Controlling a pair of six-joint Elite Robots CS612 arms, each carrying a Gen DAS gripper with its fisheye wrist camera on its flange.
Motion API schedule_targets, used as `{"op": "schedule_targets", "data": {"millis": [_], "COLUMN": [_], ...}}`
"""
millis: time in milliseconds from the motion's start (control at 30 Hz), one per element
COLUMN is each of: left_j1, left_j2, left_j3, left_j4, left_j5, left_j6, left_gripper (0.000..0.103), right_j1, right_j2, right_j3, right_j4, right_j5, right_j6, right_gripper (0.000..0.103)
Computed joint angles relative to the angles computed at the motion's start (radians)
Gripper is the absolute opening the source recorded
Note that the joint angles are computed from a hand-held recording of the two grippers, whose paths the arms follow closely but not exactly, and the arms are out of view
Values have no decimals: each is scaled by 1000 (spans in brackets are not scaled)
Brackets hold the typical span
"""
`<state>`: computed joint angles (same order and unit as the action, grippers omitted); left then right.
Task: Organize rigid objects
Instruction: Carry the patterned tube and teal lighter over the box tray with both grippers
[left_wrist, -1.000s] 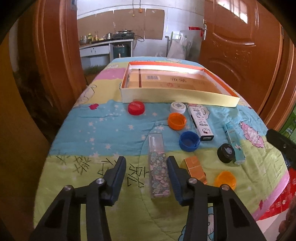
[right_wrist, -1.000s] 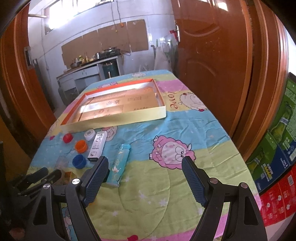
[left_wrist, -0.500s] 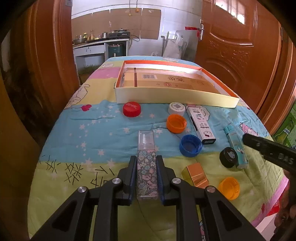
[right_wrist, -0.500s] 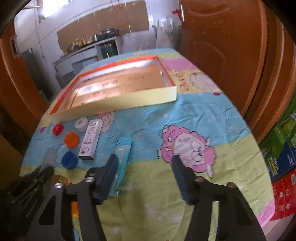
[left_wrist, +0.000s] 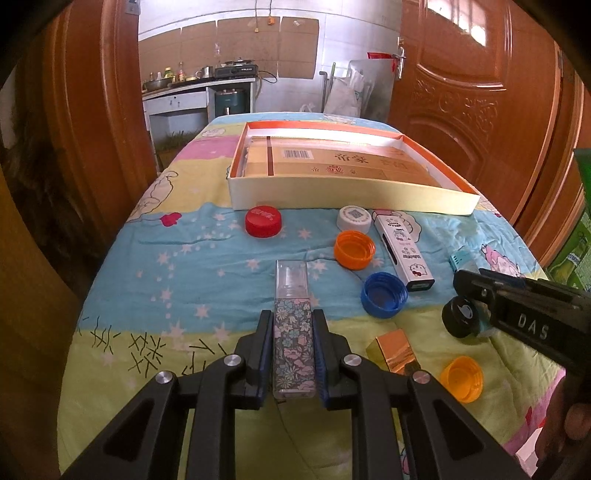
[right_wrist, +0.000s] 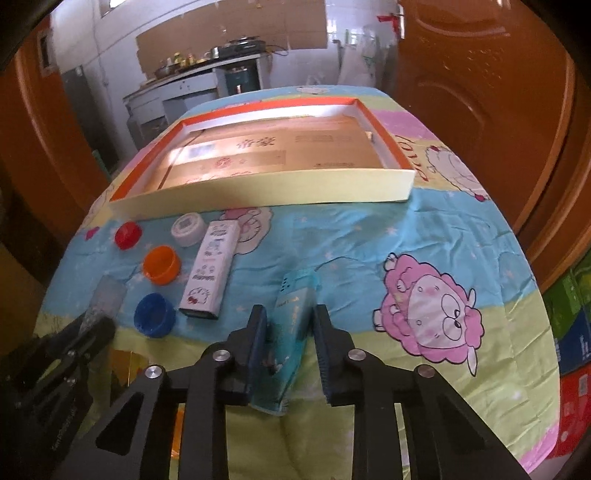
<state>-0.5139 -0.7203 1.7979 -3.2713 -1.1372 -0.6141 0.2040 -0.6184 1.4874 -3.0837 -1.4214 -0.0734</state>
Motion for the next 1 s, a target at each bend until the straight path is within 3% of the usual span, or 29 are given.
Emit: {"op": "schedule_targets", "data": {"millis": [233, 1000], "left_j1": [1, -12], "left_j2": [-4, -37], "left_j3": [9, 1], "left_j4": [-47, -116], "left_j5": [-6, 80], "left_j6": [5, 75], "left_gripper": [20, 20], "right_j1": [-12, -43], "right_j2": [-15, -48], "right_j3": [19, 58], "right_j4": [5, -185], "right_j5": [50, 169], "right_j6": [19, 44], "right_gripper": [23, 22]}}
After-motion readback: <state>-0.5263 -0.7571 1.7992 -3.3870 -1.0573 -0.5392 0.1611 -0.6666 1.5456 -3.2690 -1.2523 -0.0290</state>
